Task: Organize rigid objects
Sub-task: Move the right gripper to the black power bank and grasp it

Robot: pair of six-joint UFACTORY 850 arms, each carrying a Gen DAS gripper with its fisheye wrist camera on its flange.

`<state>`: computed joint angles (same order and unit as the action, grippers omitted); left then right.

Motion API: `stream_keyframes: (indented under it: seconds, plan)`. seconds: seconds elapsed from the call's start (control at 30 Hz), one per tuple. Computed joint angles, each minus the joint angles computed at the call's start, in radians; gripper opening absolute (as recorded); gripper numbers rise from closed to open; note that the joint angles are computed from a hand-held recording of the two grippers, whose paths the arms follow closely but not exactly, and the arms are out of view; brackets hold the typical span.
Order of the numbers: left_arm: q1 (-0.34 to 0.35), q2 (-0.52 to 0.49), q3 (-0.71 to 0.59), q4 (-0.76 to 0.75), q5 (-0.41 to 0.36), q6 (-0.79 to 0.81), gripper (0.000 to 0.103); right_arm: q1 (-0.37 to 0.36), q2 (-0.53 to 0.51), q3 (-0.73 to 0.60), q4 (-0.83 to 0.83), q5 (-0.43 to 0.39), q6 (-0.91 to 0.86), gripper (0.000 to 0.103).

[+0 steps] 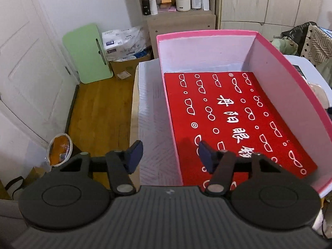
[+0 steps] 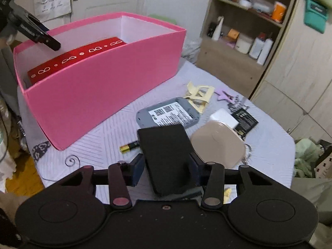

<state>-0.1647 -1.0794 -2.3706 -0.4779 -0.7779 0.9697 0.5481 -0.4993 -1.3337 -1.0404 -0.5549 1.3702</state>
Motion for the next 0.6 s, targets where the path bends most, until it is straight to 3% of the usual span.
stream_keyframes:
  seconds: [0.07, 0.13, 0.3, 0.47, 0.53, 0.6]
  plan:
    - [0.000, 0.010, 0.028, -0.026, 0.024, 0.033, 0.043, -0.001, -0.017, -0.039, 0.063, -0.024, -0.128, 0.054]
    - [-0.001, 0.006, 0.030, -0.033, 0.034, 0.041, 0.025, -0.010, -0.040, -0.084, 0.149, -0.054, -0.262, 0.066]
    - [0.009, -0.033, -0.024, -0.080, -0.012, 0.058, 0.007, -0.049, -0.058, -0.133, 0.357, -0.059, -0.430, 0.073]
    - [0.006, 0.009, 0.056, -0.115, 0.047, 0.126, 0.007, -0.086, -0.046, -0.116, 0.539, 0.011, -0.508, 0.076]
    - [0.008, -0.006, 0.029, -0.113, 0.027, 0.106, 0.007, -0.091, -0.054, -0.123, 0.580, 0.026, -0.540, 0.086]
    - [0.014, -0.031, -0.017, -0.118, -0.014, 0.062, 0.008, -0.085, -0.070, -0.145, 0.581, 0.013, -0.551, 0.087]
